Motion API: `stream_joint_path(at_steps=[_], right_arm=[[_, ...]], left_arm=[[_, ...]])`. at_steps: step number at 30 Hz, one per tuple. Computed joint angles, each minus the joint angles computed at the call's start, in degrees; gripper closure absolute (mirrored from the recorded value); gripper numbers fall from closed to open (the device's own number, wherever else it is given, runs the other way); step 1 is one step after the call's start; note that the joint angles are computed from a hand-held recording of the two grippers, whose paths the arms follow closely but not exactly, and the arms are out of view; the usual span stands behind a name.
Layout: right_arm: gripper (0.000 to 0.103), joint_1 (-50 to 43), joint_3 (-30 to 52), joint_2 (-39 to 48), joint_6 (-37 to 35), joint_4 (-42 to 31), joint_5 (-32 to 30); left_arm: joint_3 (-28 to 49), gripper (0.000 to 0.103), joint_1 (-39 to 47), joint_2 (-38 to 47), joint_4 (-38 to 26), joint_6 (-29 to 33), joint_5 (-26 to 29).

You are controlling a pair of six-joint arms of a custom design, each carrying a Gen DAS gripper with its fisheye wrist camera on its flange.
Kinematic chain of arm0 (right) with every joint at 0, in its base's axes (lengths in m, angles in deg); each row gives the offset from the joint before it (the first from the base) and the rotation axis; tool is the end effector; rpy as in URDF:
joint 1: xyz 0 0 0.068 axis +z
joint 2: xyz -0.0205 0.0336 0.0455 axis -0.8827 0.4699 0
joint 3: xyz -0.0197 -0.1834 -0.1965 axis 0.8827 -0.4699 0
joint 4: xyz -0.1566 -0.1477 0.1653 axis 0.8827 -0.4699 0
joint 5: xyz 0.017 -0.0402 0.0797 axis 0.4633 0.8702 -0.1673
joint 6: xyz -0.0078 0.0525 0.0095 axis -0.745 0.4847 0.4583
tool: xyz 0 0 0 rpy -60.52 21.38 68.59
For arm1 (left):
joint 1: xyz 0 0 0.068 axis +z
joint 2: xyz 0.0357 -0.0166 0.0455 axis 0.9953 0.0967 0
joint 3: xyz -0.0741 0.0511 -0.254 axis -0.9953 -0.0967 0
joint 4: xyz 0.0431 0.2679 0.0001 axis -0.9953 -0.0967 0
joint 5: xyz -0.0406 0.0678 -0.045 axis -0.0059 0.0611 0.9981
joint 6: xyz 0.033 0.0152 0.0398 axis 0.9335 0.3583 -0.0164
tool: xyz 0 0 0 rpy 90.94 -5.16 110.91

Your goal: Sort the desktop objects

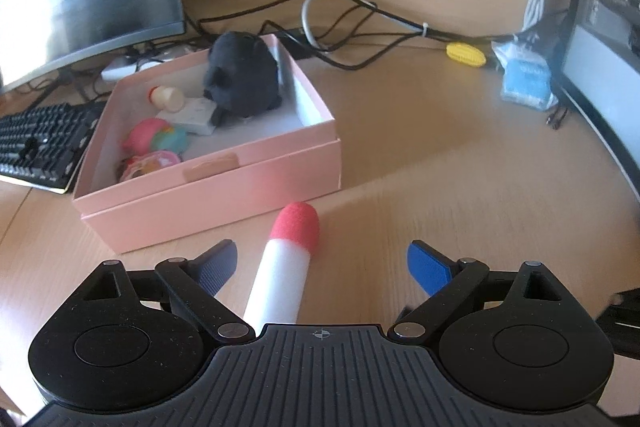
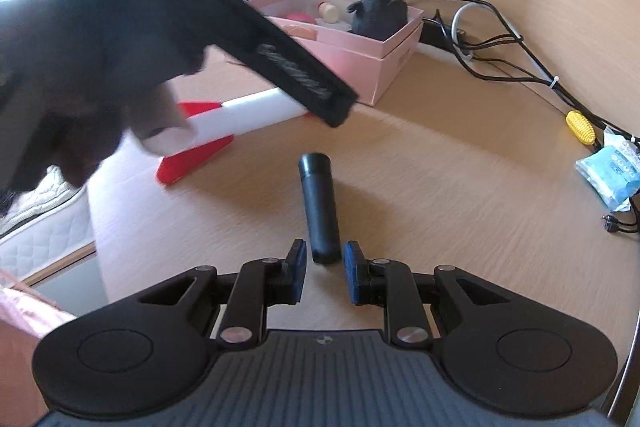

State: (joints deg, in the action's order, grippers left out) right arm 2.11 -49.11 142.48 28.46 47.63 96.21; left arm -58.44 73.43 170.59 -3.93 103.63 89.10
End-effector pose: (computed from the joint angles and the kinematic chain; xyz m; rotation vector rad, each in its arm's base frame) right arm 0.1265 0.2150 0.0779 -0.2952 2.3907 0.0086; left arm 0.2715 -0.0619 0.0929 0.7963 2.2729 -0.2197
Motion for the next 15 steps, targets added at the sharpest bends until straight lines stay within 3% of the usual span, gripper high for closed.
stream_joint_path(at_steps=[3,5,9,10,13,15], right_arm=[[0.078,1.70,0.13,-0.08,2.73,-2.88,2.25],[0.068,2.27,0.58,0.11,5.64,-5.89,4.56],[0.067,1.23,2.20,0.79,11.64,-12.57,7.79],[0.066,1.69,0.89,-1.31,11.95,-11.66,7.58],[0.043,4.23,-1.68,-5.54,10.61,-7.30,7.70],[0.043,4.77,-0.21,-3.46,8.03,-5.05,6.48]], left_arm=[[-0.47,0.007,-1.05,1.12,1.41,1.26,-0.88],[-0.99,0.007,-0.85,1.15,1.41,2.07,-0.71],[-2.31,0.007,1.51,-0.42,-0.15,3.83,0.70],[-2.65,0.007,2.61,-1.36,-0.64,3.94,1.29],[-1.94,0.007,7.13,-3.98,-3.42,2.15,3.65],[-0.73,0.006,10.41,-5.17,-5.28,0.57,4.92]])
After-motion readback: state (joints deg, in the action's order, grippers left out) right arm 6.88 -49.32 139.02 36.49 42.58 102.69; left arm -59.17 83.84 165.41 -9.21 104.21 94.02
